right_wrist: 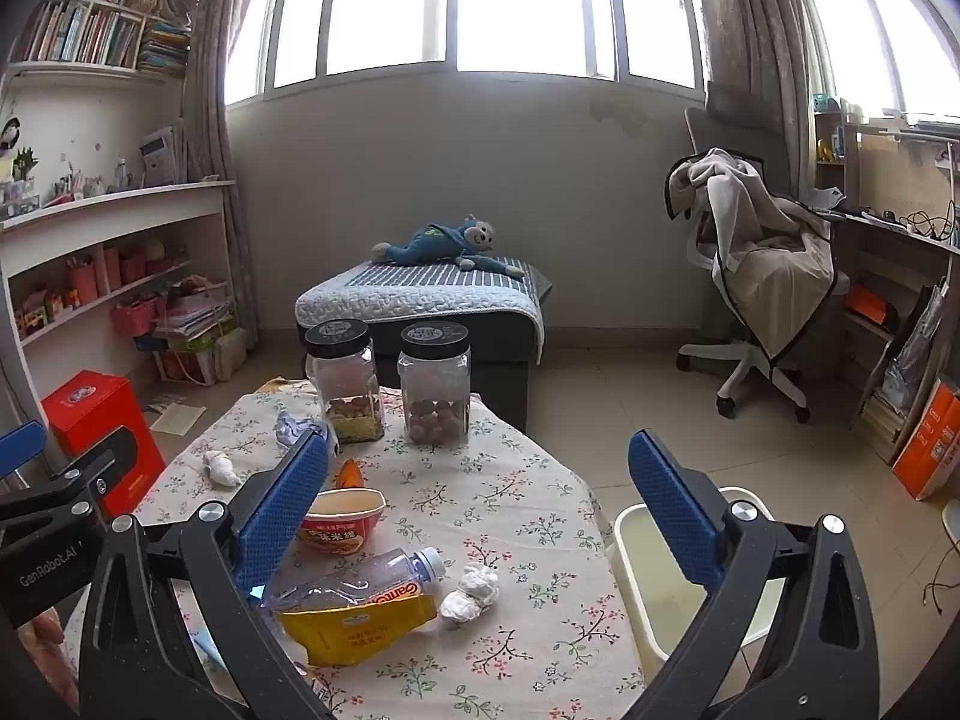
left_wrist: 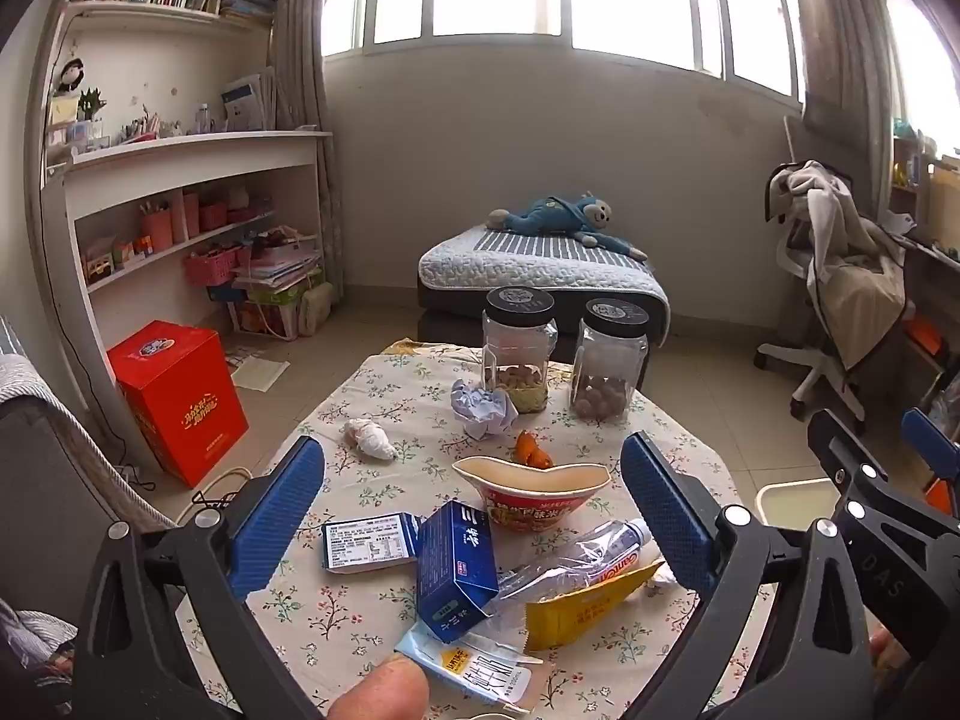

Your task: Collect trash

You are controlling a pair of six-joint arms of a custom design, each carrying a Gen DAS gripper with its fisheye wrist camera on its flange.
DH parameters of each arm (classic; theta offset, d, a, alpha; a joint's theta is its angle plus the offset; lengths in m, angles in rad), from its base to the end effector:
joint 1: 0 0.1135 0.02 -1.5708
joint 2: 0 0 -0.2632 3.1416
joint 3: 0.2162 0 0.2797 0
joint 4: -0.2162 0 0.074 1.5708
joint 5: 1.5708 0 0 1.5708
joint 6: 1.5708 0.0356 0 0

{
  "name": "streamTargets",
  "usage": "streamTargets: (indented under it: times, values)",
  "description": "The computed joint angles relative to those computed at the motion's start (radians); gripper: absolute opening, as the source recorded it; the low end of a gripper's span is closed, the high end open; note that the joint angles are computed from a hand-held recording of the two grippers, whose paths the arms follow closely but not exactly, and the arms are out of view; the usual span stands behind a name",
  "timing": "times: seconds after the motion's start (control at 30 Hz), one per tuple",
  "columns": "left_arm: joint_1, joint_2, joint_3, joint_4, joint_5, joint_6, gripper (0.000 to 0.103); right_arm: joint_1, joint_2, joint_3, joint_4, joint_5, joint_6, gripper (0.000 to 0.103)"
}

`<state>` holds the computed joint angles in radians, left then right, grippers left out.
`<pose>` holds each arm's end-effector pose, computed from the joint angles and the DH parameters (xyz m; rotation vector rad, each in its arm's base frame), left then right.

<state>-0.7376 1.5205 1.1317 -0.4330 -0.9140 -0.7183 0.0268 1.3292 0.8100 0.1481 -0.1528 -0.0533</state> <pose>0.2761 -0.2128 0.2582 -0.3679 2.0075 0.2115 0.3255 0.0141 0.2460 -0.1789 1.9313 0.1307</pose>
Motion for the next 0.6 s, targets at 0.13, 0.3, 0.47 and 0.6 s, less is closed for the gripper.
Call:
streamTargets:
  times: [0.13,0.3,0.47,0.6]
  values:
    - [0.001,0.003,0.006,-0.012,0.003,-0.006,0.096,0.001,0.001,0.001,-0.002,0.001,-0.003,0.096]
    - [-0.001,0.011,0.014,-0.021,0.004,-0.015,0.096,0.001,-0.003,-0.003,0.001,-0.004,-0.002,0.096]
    - [-0.003,0.014,0.016,-0.019,0.004,-0.015,0.096,-0.001,-0.011,0.003,-0.019,-0.008,-0.003,0.096]
    - [0.001,0.008,0.011,-0.018,0.009,-0.018,0.096,0.001,-0.006,0.000,-0.009,-0.004,-0.002,0.096]
